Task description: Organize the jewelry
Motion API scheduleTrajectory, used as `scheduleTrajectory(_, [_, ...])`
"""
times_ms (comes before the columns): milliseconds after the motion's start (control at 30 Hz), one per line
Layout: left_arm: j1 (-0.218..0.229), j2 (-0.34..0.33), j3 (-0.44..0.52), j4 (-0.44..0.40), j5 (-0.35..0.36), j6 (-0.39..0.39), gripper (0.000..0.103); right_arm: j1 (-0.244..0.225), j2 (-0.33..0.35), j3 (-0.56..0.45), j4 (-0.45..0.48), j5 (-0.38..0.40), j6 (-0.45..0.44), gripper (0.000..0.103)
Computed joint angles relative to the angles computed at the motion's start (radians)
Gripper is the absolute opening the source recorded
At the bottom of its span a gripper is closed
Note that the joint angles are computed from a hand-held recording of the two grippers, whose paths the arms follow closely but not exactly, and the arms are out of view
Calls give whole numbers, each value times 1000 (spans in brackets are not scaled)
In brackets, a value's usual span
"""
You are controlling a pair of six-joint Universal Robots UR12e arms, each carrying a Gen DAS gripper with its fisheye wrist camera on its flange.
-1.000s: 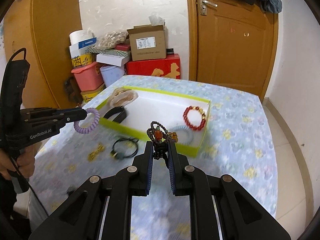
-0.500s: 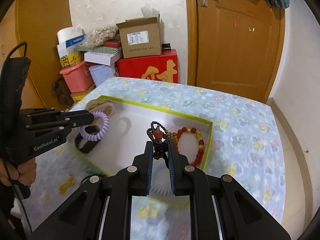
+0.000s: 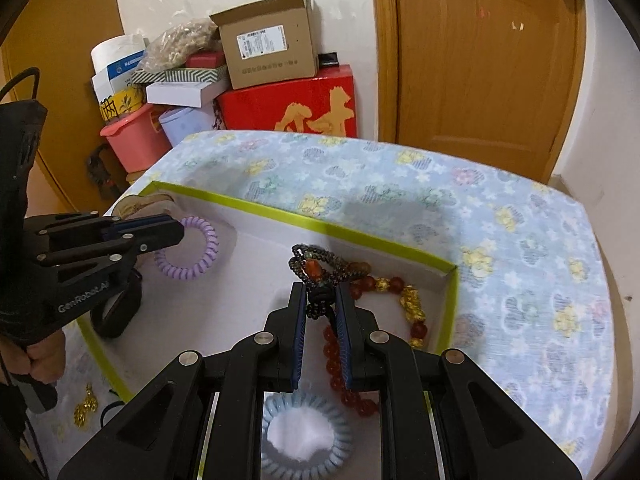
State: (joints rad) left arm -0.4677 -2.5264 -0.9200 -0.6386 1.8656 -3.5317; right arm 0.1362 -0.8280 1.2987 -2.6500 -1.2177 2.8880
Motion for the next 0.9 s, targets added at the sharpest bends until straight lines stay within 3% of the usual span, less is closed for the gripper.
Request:
scheduleTrajectory(200, [0, -14, 21, -34, 12, 2, 10, 3, 2, -9, 15, -2, -7, 19])
scheduleTrajectory(367, [0, -13, 22, -45, 13, -3, 11, 4, -2, -3, 16, 0, -6, 34])
scheduleTrajectory(633, [-4, 17, -21, -9, 12, -5, 16, 2, -37, 44, -24, 5, 9, 35])
scheduleTrajectory(900, [-24, 89, -136, 69, 11, -20, 18, -6, -120, 158, -86, -16, 47, 35])
